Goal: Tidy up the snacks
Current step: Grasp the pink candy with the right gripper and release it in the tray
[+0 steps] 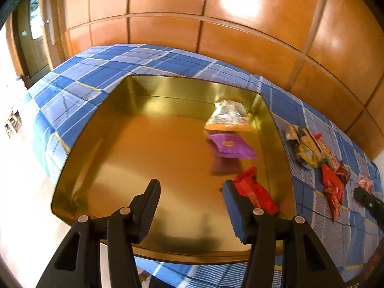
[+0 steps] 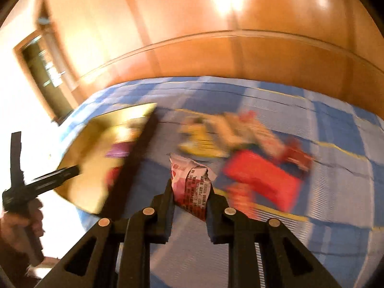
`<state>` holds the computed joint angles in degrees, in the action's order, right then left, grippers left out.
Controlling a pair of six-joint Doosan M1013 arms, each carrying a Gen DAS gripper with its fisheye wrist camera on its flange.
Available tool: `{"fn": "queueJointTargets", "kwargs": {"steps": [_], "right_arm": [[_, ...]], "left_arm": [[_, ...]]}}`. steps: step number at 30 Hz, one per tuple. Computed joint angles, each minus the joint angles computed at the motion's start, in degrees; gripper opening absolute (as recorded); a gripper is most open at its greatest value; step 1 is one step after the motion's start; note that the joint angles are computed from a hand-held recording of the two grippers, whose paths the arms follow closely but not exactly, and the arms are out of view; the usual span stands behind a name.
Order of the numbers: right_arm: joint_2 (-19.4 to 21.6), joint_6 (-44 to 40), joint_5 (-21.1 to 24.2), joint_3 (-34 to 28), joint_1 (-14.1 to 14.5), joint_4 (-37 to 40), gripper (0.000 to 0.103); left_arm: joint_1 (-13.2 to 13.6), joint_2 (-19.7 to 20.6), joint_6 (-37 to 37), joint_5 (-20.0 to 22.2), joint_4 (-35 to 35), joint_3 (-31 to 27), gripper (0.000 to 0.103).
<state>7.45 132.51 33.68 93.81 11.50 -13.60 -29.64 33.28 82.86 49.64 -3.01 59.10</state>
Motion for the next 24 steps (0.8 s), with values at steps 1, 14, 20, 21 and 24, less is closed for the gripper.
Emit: {"fn": "queueJointTargets", "kwargs": {"steps": [1,14,20,21,24], "right_arm": [[0.7,-3.5,-0.6,-0.9,0.3,2.7,0.021],[11.1,-30.7,5.5,-13.7,4.1,22.8,0.025],[11.6,-30.4,6.2,-13.1,3.7,23.8,0.038],[11.4,-29.9,5.8,-12.7,3.7,23.7,0.038],[10.3,-27.3,3.9,-11.3,3.9,21.5,0.038]], "left_arm": [[0.2,0.0,-0.8,-0.1,0.4,0.0,0.055],[1.4,-0.5,-5.2,-0.8,3.1,1.0,0.055],[1.2,-0.4,-4.3,-0.5,2.8,1.0,0.055],[1.2,-0.4,-4.2,-0.5,2.7,1.0,0.055],[0.9,-0.5,-3.8,-0.8,3.0,1.2,0.055]]}}
